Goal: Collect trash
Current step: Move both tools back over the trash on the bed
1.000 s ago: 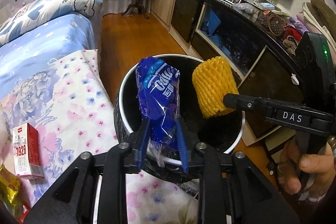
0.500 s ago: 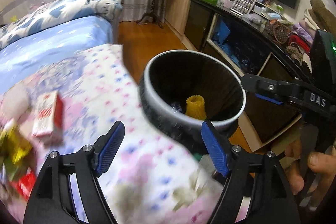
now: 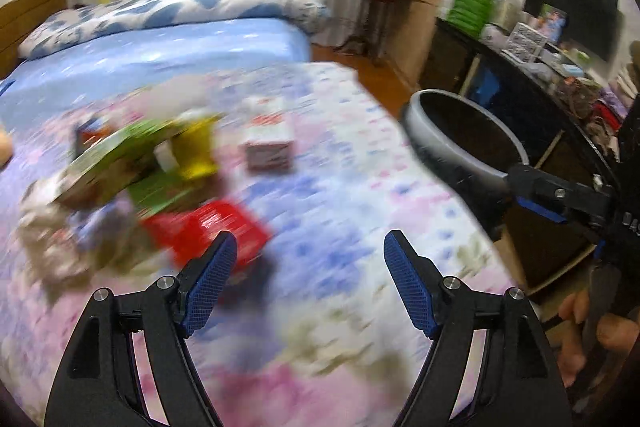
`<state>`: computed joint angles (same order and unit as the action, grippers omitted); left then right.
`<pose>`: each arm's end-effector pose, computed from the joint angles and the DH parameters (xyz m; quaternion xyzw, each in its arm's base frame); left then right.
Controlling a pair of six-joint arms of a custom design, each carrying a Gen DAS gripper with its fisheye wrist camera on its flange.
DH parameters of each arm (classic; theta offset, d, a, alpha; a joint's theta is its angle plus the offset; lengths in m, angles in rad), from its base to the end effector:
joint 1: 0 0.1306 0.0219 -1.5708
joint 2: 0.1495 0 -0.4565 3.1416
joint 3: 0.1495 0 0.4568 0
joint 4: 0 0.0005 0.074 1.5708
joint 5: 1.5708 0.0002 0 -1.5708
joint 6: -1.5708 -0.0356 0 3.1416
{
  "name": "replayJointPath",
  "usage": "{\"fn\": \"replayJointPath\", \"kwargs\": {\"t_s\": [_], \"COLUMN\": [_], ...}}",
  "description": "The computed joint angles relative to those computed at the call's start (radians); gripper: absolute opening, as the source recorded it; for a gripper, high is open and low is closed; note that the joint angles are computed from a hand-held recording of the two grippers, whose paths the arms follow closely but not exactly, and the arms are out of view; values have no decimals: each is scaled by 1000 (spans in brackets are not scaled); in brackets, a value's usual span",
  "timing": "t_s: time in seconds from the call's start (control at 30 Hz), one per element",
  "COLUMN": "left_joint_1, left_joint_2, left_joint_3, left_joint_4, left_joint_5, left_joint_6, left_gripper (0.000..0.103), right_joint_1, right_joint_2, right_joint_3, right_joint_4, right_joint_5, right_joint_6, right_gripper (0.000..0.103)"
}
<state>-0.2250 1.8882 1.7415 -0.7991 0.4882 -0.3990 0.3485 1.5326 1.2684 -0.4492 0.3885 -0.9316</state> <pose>0.7183 -0.1820 0.3858 0.3542 0.8560 -0.2032 0.3172 0.5633 0.1898 0.3948 0.3334 0.8317 0.1028 0.4320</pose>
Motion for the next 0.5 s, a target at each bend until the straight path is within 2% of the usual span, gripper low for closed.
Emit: {"fn": "replayJointPath", "kwargs": {"t_s": [0.1,0.27,0.33,0.5], "left_joint_1": [35,92,115,163], "left_joint_2": [-3,-26,-23,1], "left_joint_3": [-11,-59,-57,-37], "left_joint_4": [4,68,71,73], "left_joint_5": [-9,-49,-63,-61], "left_joint_6": [8,19,37,95], "left_gripper": [77,78,82,83], "right_joint_1": [25,63,75,98], "right_joint_2": [29,81,102,164], "right_joint_3": [26,78,97,161], "right_joint_4": [9,1,-1,-23], "right_joint_5": [-12,-33,-43,-83], "right_joint_6": [20,53,57,78], "right_gripper": [88,88,88,88]}}
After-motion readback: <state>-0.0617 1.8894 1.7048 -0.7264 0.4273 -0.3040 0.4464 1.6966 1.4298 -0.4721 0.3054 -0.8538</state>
